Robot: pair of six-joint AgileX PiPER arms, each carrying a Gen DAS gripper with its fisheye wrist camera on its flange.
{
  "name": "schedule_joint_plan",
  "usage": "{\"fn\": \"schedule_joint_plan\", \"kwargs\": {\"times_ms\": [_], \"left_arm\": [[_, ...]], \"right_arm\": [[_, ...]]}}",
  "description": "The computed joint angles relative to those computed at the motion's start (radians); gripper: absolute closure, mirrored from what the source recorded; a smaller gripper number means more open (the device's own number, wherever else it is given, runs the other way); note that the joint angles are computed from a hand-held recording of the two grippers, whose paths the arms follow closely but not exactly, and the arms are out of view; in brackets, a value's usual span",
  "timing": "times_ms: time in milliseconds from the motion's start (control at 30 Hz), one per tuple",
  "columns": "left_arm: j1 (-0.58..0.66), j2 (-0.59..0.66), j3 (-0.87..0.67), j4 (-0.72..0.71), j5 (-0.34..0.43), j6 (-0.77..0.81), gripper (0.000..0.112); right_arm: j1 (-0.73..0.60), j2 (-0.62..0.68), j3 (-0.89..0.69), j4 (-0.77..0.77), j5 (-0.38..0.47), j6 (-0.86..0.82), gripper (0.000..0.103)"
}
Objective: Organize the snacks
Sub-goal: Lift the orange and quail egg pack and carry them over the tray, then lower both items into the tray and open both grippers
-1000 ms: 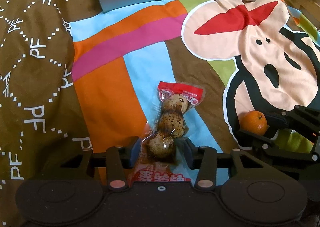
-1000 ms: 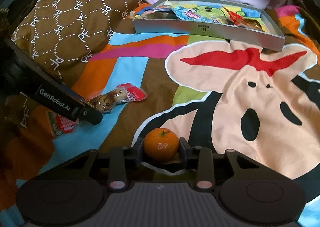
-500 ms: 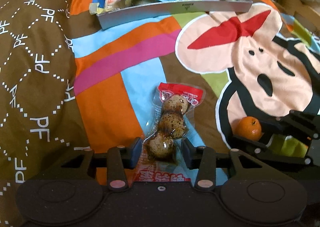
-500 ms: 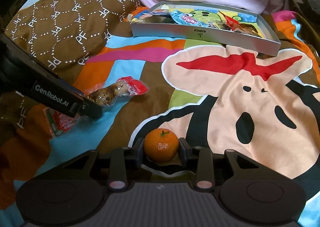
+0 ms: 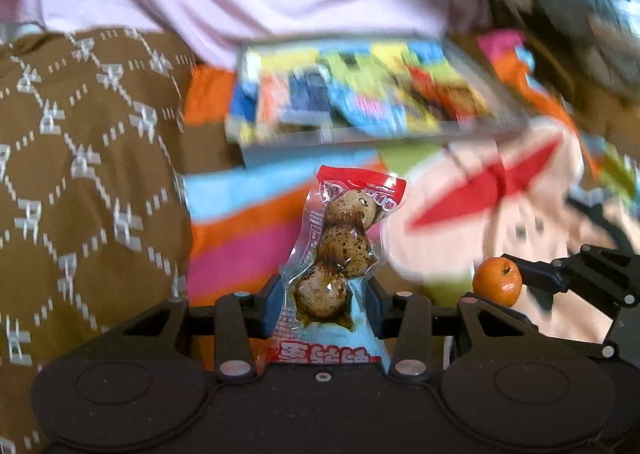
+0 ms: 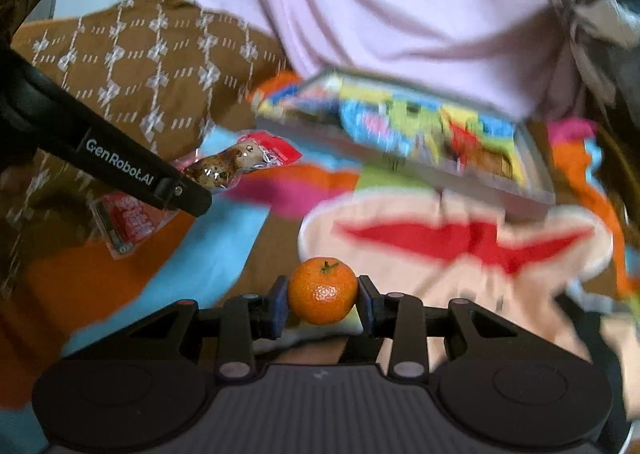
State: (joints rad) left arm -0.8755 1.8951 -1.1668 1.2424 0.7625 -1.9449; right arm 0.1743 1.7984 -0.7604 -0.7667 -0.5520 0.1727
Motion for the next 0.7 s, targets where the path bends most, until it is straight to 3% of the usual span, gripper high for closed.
{"fn": "schedule_joint_plan", "kwargs": {"times_ms": [100,300,500,700], "left_arm": [[0.04,0.014,-0.064,0.061,0.032,-0.004,0.068],[0.169,0.133,-0.338,0.042,-0.006,0.172,0.067],[0.276,0.333,-0.709,-0.153,-0.02,0.466,0.067],[0.325,0.478,-0.97,-0.347,0.033,0.69,0.066]], "right_arm": [[0.014,0.031,-0.126,-0.02,0.008,0.06,0.064],[0.041,0.175,-0.469,-0.124,0.13,0.248,0.064],[0.043,0.326,-0.766,-0.475,0.258,0.675,0.064],[0.034,0.399,-0.891,-0.795,0.279,1.051,0.063]]}}
